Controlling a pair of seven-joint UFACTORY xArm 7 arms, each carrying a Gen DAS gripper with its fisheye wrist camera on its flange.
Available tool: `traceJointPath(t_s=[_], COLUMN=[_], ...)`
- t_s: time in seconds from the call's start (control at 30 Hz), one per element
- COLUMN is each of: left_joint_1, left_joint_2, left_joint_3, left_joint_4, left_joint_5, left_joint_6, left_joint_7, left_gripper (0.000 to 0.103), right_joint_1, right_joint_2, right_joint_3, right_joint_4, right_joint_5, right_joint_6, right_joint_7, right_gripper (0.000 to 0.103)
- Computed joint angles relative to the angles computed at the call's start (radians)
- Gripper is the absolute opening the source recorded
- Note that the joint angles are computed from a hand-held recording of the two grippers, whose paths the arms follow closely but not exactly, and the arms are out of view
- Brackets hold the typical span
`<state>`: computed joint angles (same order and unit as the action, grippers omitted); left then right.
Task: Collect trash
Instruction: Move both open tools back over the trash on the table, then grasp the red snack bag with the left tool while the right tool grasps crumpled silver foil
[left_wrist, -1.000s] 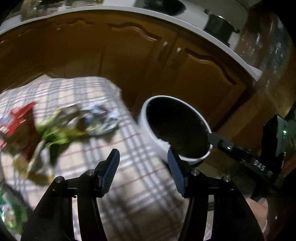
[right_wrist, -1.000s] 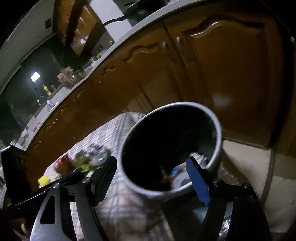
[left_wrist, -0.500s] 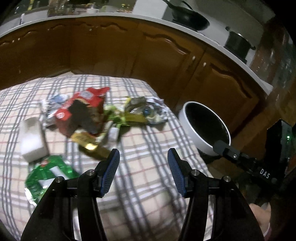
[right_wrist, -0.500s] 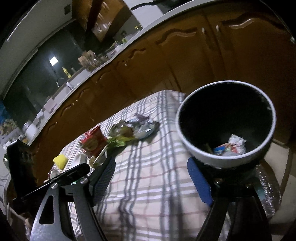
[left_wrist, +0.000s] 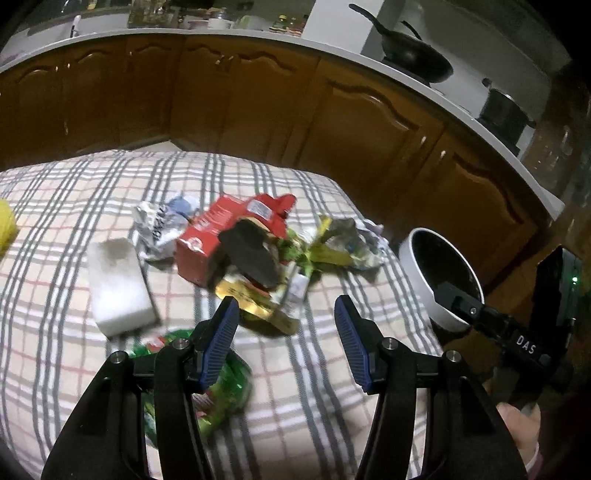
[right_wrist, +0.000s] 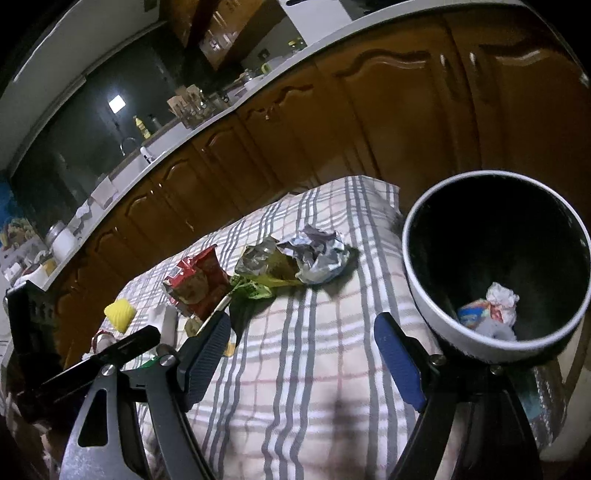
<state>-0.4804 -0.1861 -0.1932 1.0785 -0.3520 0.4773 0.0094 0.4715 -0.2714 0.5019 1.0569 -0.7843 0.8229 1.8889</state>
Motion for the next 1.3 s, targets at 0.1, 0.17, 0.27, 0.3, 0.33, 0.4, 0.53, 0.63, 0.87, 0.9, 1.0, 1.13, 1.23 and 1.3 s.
traceJointPath(t_s=[0.1,0.17,0.27,0.3,0.33,0.4,0.53,0.63,0.87,0.9,1.0,1.13,1.23,1.3], left_joint_1=[0.016,0.028,0.04,0.043,0.045,0.048,0.045,0.043,0.037,0.038,0.044,0.043,0.038,0.032], left_joint_2=[0.028,0.057,0.11,0.127,0.147,0.179,0.232,0.269,0.276,0.27,0.245,0.186,0.146,0.128], left_joint_3=[-0.003,-0.008,-0.014,-0.016,-0.017,-0.019,-0.022,-0.024,-0.03,-0.03,-0.032,-0.031,-0.03,-0.029], left_joint_4=[0.034,0.066,0.122,0.14,0.161,0.197,0.255,0.292,0.291,0.283,0.26,0.207,0.177,0.167], left_joint_5=[0.04,0.079,0.131,0.149,0.163,0.18,0.228,0.236,0.23,0.223,0.169,0.127,0.104,0.084], left_joint_6=[0.009,0.018,0.037,0.043,0.049,0.059,0.067,0.08,0.087,0.08,0.072,0.046,0.027,0.025], left_joint_7=[-0.021,-0.039,-0.057,-0.067,-0.073,-0.078,-0.098,-0.096,-0.073,-0.068,-0.04,-0.019,-0.007,0.003], left_gripper=[0.054,0.054,0.055,0.055,0.055,0.055,0.056,0.056,0.024,0.02,0.017,0.016,0.016,0.015], right_joint_1=[-0.005,-0.006,-0.007,-0.009,-0.009,-0.009,-0.009,-0.002,0.027,0.028,0.028,0.02,0.008,-0.003], right_joint_2=[0.023,0.036,0.063,0.072,0.079,0.101,0.152,0.187,0.2,0.186,0.156,0.101,0.056,0.026], right_joint_3=[-0.012,-0.025,-0.048,-0.061,-0.072,-0.098,-0.14,-0.163,-0.192,-0.19,-0.177,-0.148,-0.118,-0.101], right_joint_4=[0.02,0.029,0.049,0.052,0.054,0.066,0.091,0.107,0.106,0.095,0.082,0.058,0.043,0.029], right_joint_5=[-0.008,-0.013,-0.022,-0.023,-0.022,-0.002,0.026,0.038,0.057,0.048,0.038,0.019,0.01,0.01], right_joint_6=[-0.003,-0.006,-0.008,-0.019,-0.029,-0.042,-0.071,-0.084,-0.068,-0.066,-0.053,-0.044,-0.024,-0.02], right_joint_7=[-0.03,-0.05,-0.089,-0.104,-0.12,-0.174,-0.254,-0.288,-0.305,-0.293,-0.276,-0.239,-0.213,-0.202], right_gripper=[0.082,0.082,0.082,0.082,0.082,0.082,0.081,0.079,0.023,0.02,0.018,0.017,0.016,0.016])
